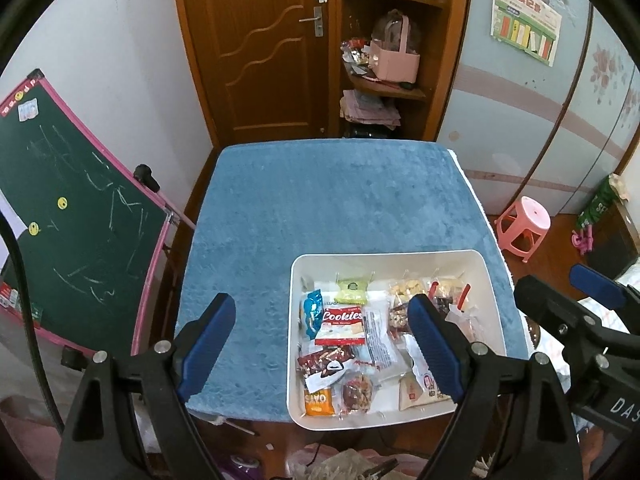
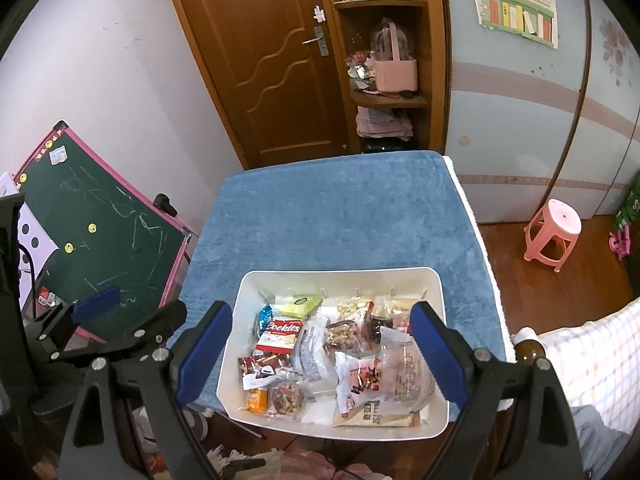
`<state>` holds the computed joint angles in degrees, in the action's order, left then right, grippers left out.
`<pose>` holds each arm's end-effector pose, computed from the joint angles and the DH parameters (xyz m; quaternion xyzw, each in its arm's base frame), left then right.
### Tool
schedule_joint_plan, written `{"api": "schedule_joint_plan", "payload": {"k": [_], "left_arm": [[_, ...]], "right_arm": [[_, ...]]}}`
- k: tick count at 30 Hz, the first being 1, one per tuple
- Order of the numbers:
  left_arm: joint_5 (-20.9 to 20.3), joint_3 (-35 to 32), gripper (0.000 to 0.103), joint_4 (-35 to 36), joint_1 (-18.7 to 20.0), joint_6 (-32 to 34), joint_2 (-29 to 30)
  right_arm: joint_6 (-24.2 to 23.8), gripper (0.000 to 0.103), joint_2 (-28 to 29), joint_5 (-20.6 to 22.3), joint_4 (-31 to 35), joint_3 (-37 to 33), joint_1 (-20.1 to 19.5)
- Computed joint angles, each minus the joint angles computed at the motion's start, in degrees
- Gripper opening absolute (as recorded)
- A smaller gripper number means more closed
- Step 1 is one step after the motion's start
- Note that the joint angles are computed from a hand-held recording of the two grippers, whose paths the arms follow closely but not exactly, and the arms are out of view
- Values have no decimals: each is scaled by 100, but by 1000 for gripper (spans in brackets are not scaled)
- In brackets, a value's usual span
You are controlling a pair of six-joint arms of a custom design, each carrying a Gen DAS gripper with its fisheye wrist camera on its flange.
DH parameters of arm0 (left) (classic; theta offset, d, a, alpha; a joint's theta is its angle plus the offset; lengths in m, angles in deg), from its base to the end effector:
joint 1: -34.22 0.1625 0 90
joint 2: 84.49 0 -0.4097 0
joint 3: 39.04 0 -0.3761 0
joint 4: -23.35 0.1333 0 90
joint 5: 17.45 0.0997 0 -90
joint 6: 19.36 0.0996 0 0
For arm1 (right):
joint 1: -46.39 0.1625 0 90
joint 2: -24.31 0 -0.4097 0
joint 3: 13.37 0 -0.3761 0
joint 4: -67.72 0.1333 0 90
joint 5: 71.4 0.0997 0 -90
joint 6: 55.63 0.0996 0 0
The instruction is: Organize snacks
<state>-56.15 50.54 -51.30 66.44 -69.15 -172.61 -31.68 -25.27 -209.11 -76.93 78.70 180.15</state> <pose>-0.2824 -0.4274 0.4740 0.1252 0.8852 -0.2676 0.3593 0.4958 -0.4315 0.1759 0.1142 -0.9032 0.3045 0.2800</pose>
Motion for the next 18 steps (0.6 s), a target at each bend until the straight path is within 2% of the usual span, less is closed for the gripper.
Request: {"api": "schedule_joint_plan", "payload": {"k": [18], "left_arm": [[-35,14,87,18,47,13,-62]], "right_arm": [[202,91,45,48,127,-28,-6]]}}
